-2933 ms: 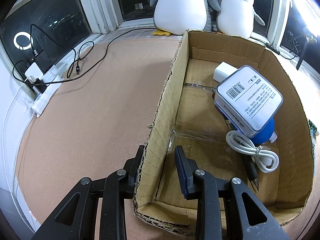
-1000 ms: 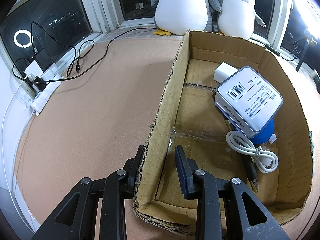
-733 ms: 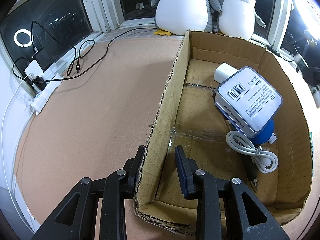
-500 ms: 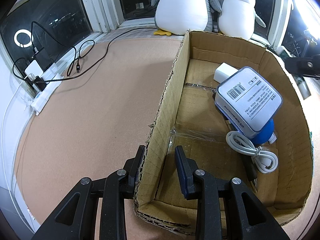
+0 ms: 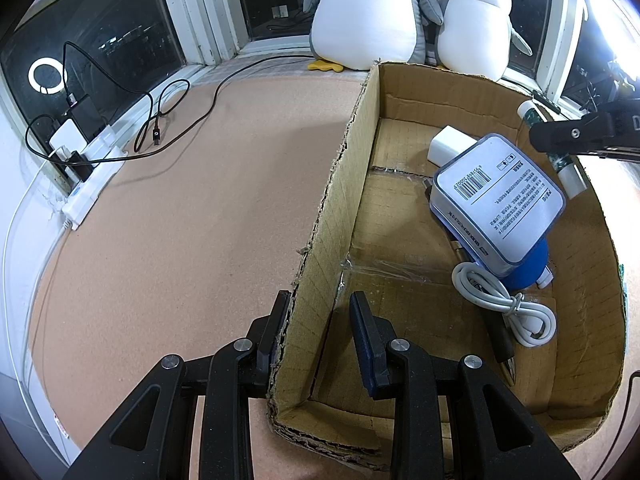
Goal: Organize rigid objects
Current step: 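Carry the green lip-balm tube into the box and release it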
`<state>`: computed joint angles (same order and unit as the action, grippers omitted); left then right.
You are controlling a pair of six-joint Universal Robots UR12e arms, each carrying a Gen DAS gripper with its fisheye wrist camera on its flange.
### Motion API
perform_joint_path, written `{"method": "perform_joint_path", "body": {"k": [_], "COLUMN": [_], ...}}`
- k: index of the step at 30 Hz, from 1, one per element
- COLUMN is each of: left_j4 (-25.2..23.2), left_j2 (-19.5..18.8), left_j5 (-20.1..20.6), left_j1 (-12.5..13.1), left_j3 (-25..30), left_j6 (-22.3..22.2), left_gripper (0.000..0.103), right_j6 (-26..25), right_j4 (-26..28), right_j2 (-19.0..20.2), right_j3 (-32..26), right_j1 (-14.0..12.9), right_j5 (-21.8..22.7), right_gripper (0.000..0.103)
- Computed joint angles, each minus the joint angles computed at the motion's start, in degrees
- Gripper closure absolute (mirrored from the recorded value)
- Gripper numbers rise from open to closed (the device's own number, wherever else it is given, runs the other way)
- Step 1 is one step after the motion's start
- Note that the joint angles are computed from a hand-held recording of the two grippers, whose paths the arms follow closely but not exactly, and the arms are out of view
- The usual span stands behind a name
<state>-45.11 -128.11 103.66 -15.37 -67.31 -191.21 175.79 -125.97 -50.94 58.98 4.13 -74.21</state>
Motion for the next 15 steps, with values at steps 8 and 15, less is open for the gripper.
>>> {"method": "perform_joint_path", "body": {"k": [8,15], "left_j4": [-0.1,0.0], "left_j2": [0.0,0.0], "left_j5": [0.0,-0.1], "left_j1": [0.0,0.0], "left_j3": [0.1,0.0], "left_j6": [-0.1,-0.1], "left_gripper": [0.071,0.071], "right_j6": [-0.9,-0.8], "right_j4": [0.6,-1.3], "right_j2": [0.4,0.0], "right_j3": [-0.6,0.1], "right_j1": [0.2,0.3], "right_j5": [0.1,-0.4], "right_gripper": [0.089,0.059]}}
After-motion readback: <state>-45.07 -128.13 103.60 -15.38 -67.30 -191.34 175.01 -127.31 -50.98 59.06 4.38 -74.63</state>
